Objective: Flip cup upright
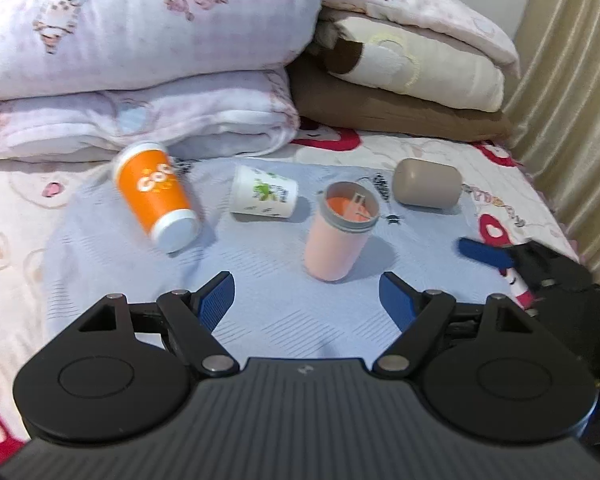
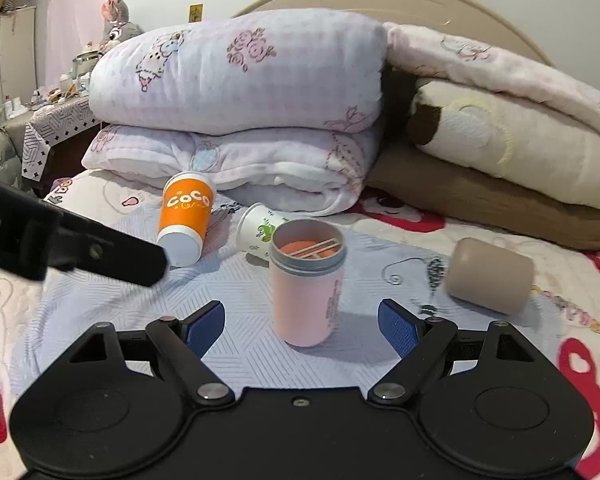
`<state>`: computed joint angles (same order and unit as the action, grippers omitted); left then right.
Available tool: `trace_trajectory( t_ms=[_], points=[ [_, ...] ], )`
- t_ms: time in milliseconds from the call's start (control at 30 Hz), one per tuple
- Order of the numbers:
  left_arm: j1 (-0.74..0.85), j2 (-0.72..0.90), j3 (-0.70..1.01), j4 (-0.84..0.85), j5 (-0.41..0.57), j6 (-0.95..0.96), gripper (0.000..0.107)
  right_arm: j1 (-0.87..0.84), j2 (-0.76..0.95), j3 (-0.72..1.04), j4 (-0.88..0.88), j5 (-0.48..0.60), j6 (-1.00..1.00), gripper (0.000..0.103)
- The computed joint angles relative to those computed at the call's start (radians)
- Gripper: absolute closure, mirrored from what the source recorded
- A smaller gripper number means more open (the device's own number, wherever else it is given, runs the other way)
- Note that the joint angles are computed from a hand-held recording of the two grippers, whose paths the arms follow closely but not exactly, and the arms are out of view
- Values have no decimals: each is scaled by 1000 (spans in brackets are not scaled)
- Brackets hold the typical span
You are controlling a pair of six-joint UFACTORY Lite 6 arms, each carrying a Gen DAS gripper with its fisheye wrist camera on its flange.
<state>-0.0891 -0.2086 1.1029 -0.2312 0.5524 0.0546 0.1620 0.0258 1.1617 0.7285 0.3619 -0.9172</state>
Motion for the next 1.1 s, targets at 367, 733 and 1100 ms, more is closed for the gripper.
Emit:
trace_trajectory(
  t_ms=[367,733,1100],
  points=[
    [-143,-195,99,392,309,-367,12,-159,-218,149,-299,348,383,15],
    [-373,-220,240,541,527,-583,9,-207,-377,247,-528,517,641,3],
    [-581,-233,313,727,699,-765,8,-301,-444,346,-475,697,636,3]
  ],
)
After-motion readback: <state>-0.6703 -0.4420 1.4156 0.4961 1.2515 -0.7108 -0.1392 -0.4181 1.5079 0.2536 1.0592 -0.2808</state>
